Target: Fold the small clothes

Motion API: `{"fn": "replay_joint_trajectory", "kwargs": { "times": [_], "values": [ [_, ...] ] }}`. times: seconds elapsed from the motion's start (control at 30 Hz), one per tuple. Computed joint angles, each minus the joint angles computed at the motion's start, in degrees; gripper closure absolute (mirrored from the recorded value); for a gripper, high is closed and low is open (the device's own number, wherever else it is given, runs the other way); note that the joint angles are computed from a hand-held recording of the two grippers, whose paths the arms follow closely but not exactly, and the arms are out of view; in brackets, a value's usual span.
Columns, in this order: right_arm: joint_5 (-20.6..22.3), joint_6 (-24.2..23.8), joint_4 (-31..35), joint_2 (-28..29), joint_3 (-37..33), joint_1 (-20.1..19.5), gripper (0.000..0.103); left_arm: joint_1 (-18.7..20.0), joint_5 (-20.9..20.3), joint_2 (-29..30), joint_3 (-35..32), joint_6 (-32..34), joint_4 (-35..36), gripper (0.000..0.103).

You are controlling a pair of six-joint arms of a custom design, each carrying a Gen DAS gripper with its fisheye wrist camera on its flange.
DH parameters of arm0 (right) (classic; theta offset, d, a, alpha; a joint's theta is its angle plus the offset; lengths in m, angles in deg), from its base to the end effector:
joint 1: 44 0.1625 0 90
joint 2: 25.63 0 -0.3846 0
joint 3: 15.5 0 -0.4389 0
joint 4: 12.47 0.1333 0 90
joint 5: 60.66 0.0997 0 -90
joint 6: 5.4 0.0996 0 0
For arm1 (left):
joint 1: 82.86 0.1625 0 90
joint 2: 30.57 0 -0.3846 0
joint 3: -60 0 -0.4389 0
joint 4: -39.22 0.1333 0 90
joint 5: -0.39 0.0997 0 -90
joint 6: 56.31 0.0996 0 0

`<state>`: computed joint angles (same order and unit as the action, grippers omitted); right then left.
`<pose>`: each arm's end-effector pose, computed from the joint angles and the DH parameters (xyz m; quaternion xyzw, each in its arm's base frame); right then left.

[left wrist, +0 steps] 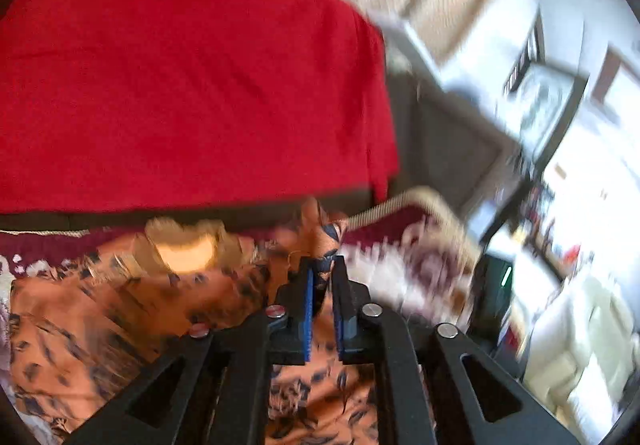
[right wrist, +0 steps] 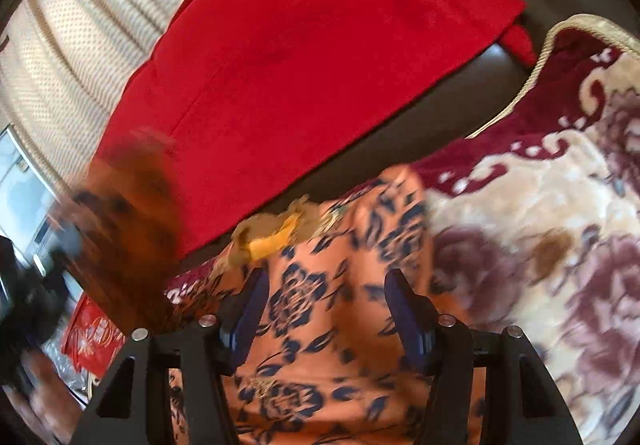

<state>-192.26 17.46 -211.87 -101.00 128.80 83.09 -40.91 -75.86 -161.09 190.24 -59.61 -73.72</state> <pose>0.2822 -0.2619 0.1331 -0.0132 -0.8856 0.4466 0.1271 -0.1322 -0.3298 0.4074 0.3479 0.9085 -0.2309 0.0191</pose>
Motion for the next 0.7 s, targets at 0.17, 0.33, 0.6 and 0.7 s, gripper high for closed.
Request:
{"fn": "replay_joint_trajectory", "kwargs": {
  "times": [0.17,0.33,0.6,0.7],
  "values": [
    [7.9,-1.1,2.6,-4.8,1.5,-4.0,0.029,0.7,5.5,-6.0,0.1,-0.1,-1.3,0.042],
    [11.4,3.3,11.6,-3.7,-0.7,-7.6,0.029,3.3,27.3,-7.1,-1.7,-1.0,0.1,0.040],
    [3.3,4.3,21.6,3.8,-6.3,-4.7,0.038,19.9,31.1,0.4,-5.4,-3.0,-1.7,0.040],
    [-5.2,4.7,30.3,7.1,-10.3,-0.4,0.074,18.9,33.3,-0.5,-4.0,-0.5,-2.6,0.040]
  ]
}}
